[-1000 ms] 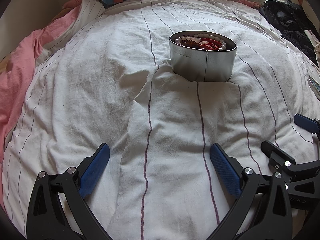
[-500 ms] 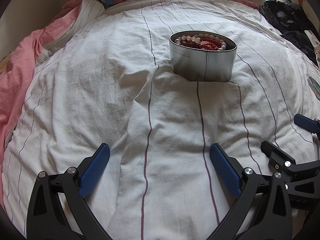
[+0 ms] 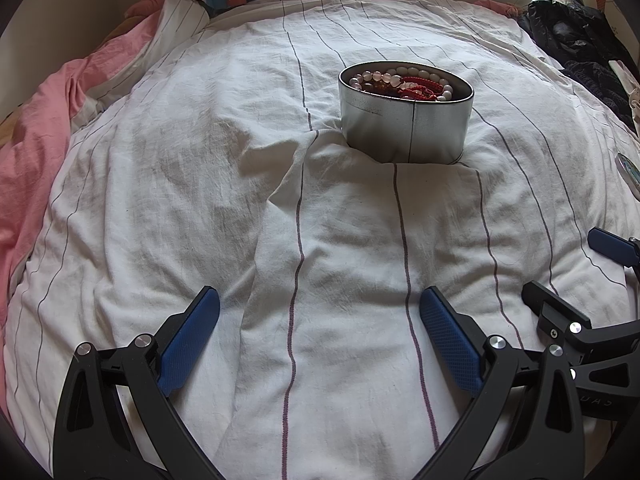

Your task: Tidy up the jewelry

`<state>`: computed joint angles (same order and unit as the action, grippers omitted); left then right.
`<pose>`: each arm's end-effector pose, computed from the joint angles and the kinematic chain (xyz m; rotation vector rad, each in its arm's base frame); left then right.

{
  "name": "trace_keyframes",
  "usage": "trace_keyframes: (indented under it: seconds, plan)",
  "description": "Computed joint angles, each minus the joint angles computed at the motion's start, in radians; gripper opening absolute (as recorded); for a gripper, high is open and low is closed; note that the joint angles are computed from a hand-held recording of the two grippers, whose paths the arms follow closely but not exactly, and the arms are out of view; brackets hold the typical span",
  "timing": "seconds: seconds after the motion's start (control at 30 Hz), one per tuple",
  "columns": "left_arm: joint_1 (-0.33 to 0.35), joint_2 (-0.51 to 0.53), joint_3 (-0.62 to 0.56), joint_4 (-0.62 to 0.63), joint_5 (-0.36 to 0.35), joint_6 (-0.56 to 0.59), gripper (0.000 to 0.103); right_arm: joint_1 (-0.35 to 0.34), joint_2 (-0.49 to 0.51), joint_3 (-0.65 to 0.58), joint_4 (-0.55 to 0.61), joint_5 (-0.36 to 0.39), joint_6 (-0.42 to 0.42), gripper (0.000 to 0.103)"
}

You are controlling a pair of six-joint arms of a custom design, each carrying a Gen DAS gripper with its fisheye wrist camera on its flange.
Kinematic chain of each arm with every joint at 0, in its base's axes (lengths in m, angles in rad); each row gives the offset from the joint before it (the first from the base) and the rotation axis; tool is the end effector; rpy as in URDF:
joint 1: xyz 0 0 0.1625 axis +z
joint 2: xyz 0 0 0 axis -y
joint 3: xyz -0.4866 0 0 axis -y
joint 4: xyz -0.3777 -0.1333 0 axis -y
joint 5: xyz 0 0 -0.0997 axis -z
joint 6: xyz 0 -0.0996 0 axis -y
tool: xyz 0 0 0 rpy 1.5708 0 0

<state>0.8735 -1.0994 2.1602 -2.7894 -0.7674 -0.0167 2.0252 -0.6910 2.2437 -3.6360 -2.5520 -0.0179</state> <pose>-0.1734 -0.5262 0.2138 0.7215 2.2782 -0.5315 0.2630 -0.4234 0.0956 0.2116 -2.1728 0.8031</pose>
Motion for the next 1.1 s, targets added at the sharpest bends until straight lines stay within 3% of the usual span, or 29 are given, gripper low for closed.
trace_keyframes:
  seconds: [1.1]
  plan:
    - [-0.005,0.0,-0.007,0.029,0.011,-0.012,0.097,0.0,0.0,0.0,0.001,0.0,0.001,0.096]
